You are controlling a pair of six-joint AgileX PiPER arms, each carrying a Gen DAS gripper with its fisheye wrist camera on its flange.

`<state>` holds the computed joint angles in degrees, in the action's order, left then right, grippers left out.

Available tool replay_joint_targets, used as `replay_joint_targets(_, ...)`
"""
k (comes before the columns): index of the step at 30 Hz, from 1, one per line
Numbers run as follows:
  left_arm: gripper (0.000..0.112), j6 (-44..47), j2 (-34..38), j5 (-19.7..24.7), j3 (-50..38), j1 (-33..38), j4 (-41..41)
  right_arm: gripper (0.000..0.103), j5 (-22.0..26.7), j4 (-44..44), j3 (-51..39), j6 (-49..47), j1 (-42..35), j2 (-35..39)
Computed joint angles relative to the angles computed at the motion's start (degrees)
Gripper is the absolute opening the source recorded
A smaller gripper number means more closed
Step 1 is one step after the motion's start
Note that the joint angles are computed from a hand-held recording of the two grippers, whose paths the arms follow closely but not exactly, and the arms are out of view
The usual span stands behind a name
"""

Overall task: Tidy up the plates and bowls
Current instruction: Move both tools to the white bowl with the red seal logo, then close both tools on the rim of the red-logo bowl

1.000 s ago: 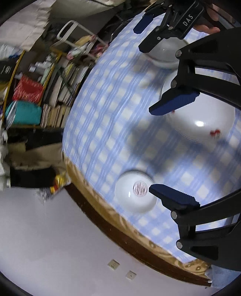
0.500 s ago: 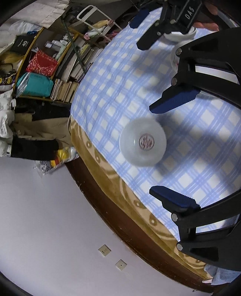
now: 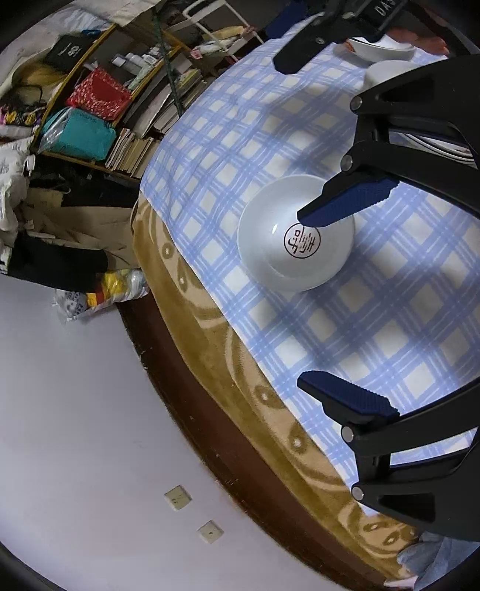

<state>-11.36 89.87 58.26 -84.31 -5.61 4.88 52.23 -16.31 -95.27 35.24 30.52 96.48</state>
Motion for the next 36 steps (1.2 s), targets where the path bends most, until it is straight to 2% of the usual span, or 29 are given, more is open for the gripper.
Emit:
replay_joint_targets(10,0.079,0.2,3.7,-4.5,1.4,2.5,-2.3,0.103,-0.6,3.1,-3.6,-2.5,-0.2,5.6)
replay_joint_targets(23,0.079,0.6,8.4,-3.3,0.4,3.5,-4.3,0.103,-2.5,9.2,-4.7,-5.3,-1.2,10.3)
replay_joint_targets(27,0.079,1.7,9.8,-2.9,0.2,4.4,-6.5,0.094,-2.7,12.1,-5.5,-7.0,-1.4,12.1)
replay_joint_targets(30,0.078,1.2,10.6,-3.1,0.1,4.6,-6.4,0.079,-3.5,14.3,-5.5,-7.8,-1.7,13.2)
replay_joint_targets(35,0.061,0.6,11.8,-3.0,0.1,4.5,-6.0,0.072,-3.5,22.0,-5.9,-11.9,-3.1,15.5)
replay_joint_targets(36,0.058,0.3,11.8,-3.1,0.2,4.3,-5.6,0.066,-3.2,22.5,-6.3,-12.3,-3.1,16.0)
